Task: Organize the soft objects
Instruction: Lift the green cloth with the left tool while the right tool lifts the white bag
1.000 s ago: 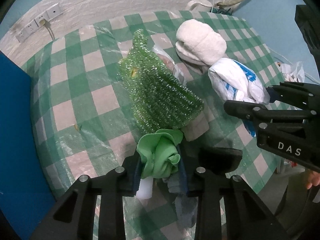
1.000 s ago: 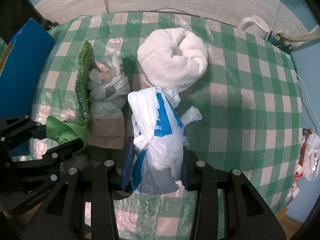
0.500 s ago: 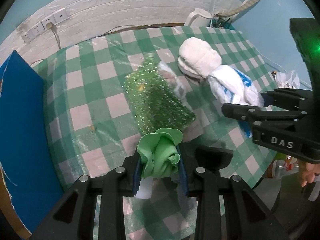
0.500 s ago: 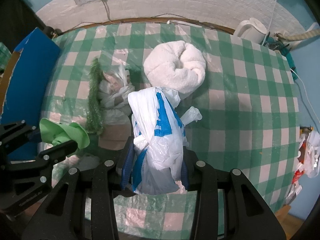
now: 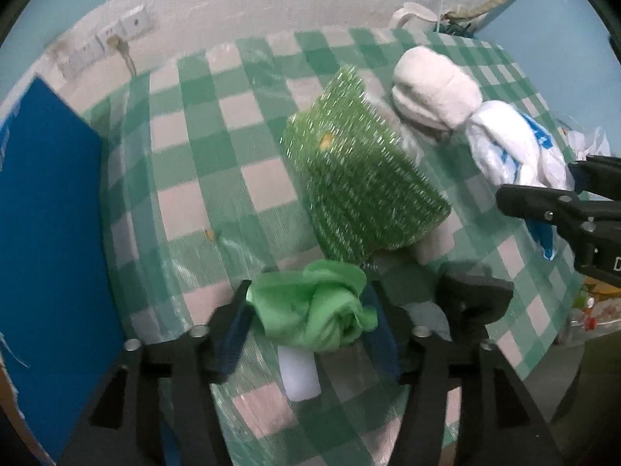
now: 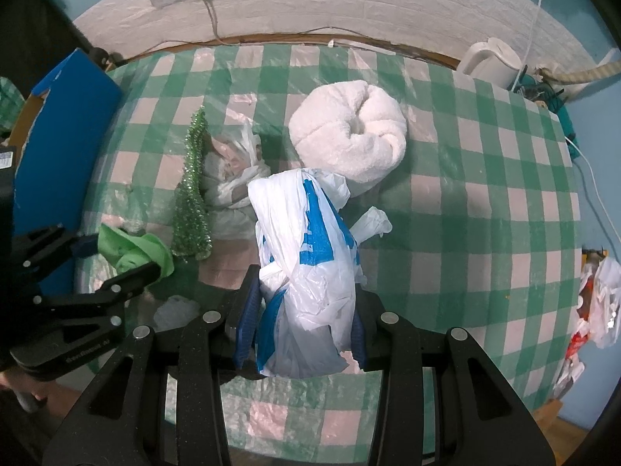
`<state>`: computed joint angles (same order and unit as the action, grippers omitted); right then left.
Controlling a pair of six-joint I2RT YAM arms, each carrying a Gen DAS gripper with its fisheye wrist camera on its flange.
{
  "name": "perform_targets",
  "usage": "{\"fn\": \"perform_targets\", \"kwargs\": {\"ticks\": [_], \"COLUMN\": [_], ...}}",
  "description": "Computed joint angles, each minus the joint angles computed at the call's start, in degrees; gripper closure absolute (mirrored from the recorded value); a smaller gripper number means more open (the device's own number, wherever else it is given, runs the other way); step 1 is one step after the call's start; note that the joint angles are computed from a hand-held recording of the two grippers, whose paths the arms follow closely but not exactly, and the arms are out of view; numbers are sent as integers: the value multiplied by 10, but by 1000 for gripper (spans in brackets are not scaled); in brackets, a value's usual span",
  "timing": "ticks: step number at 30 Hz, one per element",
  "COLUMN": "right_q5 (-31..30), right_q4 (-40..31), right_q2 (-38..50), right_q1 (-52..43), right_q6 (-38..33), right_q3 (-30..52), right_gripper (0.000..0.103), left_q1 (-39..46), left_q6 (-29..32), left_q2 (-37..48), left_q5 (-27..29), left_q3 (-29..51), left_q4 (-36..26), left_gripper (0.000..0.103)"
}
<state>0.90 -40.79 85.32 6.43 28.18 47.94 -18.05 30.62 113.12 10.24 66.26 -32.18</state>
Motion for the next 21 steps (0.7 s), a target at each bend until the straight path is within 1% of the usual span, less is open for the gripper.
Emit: {"fn": "perform_targets", "kwargs": {"ticks": [1,3,6,9,11,13,18,19,20,21], "right_q5": [-1,-2,-3,-4,-4,-5,-7,-7,-7,-7], "right_q4": [0,-1,-2,-2,-2,-2,-1,-2,-3,-3], "right_q2": [0,0,-1,-2,-3,-3,-5,-6,-7,-7], "right_q1": [0,-1,-6,-10,-10,-9,-10,-10,-11,-12], "right_q6": [0,-1,-1,-1,-2,-1,-1,-1,-2,-2], "right_q3": [0,0,-2,-4,-4,-3,-3,-3,-3,-3], "right_gripper": [64,64,64,64,64,64,64,64,64,64], "left_q1": [-2,-9,-18,-17,-14,-15,-11,-11,-10,-11], "left_q6": [5,15,32,36,36,35,39,42,46,47], "left_q2": [-7,-22,-31,-26,-20,-17,-10,-14,-16,-17], "left_q5": [0,2,-2,8,11,8,9,10,14,14], "left_q3": [-8,-24,-36,-33,-27,-26,-22,-26,-25,-26], "left_q4": [10,28,37,24,14,11,2,5,1,-1], "left_gripper": [33,31,31,31,38,50,66,75,81,83]}}
